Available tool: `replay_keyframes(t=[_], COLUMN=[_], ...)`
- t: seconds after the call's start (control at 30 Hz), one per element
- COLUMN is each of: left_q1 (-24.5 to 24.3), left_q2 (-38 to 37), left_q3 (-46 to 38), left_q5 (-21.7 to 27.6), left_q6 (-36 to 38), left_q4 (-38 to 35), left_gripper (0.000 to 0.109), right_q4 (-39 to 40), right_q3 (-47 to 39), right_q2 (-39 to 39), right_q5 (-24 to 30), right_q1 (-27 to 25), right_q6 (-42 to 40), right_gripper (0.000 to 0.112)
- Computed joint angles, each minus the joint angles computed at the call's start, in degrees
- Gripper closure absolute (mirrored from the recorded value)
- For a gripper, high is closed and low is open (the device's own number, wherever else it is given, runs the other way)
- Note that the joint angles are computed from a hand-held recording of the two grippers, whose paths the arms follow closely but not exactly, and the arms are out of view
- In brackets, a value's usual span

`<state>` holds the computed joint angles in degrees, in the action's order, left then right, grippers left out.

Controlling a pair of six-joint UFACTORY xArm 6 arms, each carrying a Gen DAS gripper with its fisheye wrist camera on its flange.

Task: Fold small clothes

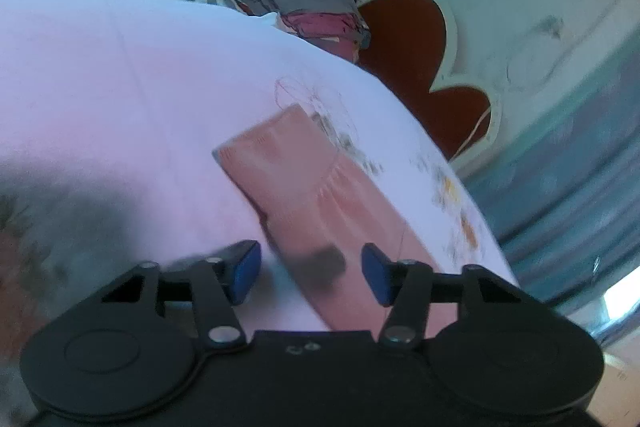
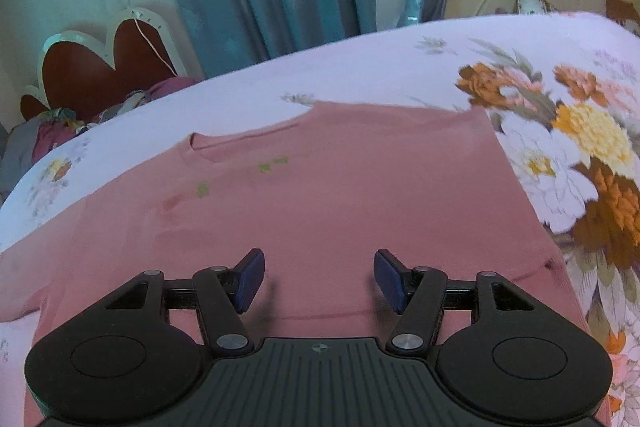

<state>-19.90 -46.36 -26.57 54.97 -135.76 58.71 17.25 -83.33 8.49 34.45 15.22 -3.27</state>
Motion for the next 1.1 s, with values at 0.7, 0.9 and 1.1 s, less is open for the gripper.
replay_keyframes(t=[0.7,0.9,1.1], left_q1=[-6.1,-10.3,-13.0], left_q2=[35.0,55.9,76.4], left_q3=[-34.2,-55.8,-77.9], left_q5=[-18.3,-26.0,-29.4], left_q6=[17.3,24.9,46.4], left_q4=[14.1,9.8,-10.0], left_gripper=[0.096,0.096,0.096], right_q4=[2.0,6.6,11.1], right_q3=[-3.1,-1.1,-0.1], right_q2=[3.0,1.1,-0.3], right_q5=[0.6,0.2,2.3], right_q1=[-2.2,-4.2,-7.9], right_q6=[3.5,0.0,-2.5], right_gripper=[0.052,0.052,0.052])
